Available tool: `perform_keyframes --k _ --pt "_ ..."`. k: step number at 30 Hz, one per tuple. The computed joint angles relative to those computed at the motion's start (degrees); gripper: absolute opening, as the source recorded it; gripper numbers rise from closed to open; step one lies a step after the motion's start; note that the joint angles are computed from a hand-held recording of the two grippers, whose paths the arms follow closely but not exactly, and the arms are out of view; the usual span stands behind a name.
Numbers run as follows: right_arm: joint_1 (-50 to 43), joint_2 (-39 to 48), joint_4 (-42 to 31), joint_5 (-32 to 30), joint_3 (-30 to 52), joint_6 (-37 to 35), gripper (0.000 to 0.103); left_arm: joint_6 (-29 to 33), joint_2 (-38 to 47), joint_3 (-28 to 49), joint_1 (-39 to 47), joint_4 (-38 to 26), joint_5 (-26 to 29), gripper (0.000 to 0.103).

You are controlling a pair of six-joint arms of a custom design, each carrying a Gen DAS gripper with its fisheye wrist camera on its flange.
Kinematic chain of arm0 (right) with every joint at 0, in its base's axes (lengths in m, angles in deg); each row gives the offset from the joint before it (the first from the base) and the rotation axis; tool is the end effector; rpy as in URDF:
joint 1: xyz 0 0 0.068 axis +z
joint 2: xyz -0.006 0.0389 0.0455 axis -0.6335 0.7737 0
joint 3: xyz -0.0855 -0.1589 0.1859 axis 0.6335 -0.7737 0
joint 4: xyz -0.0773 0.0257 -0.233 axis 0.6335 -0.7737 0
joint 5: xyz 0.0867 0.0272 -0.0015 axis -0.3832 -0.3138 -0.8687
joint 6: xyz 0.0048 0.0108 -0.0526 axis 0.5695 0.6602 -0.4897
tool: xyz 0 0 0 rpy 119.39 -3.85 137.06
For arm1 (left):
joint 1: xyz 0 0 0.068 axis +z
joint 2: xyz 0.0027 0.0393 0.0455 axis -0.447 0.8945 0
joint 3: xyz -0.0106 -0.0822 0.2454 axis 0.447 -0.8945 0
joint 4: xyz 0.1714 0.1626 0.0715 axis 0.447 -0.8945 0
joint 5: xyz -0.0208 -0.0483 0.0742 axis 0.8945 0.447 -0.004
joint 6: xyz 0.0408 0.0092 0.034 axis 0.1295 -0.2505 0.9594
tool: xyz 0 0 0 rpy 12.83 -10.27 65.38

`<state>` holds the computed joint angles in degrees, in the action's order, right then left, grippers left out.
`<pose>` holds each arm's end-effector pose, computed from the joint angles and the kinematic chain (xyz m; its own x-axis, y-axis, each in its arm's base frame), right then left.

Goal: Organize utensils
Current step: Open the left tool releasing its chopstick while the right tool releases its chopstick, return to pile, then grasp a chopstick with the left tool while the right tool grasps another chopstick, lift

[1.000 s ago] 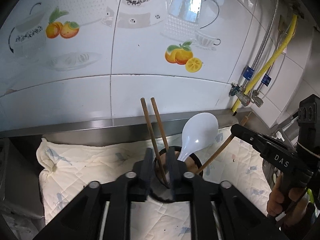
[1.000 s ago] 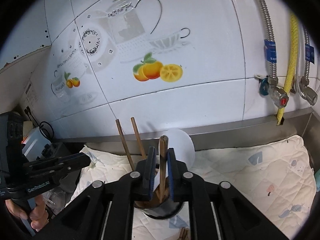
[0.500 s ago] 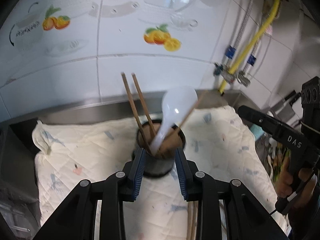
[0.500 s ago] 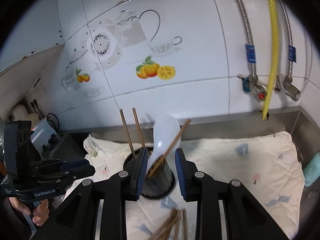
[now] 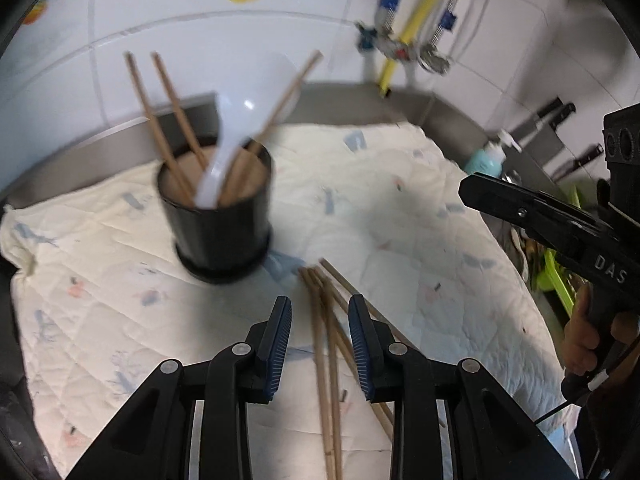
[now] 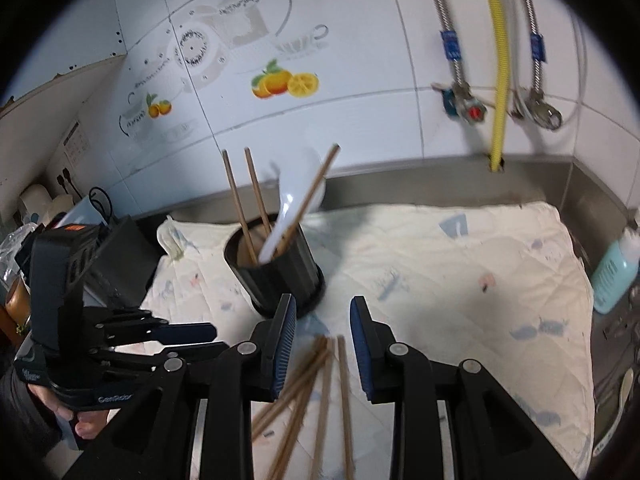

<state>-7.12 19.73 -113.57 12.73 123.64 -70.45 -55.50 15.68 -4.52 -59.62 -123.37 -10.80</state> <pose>0.2104 0.1295 0.2891 -0.6656 -0.0338 -0.7456 -0.2826 0.9360 0.2099 0.2858 -0.1901 0.2630 -0.8095 0.2100 -0.5483 0.3892 0.8911 -0.2332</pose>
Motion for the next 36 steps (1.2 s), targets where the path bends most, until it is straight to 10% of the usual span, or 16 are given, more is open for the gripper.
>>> perform_keyframes --k 36 --pt "-1.7 5.7 2.6 -3.1 -9.3 0.6 0.031 3.1 25.7 10.9 -0.8 1.3 2.3 0.009"
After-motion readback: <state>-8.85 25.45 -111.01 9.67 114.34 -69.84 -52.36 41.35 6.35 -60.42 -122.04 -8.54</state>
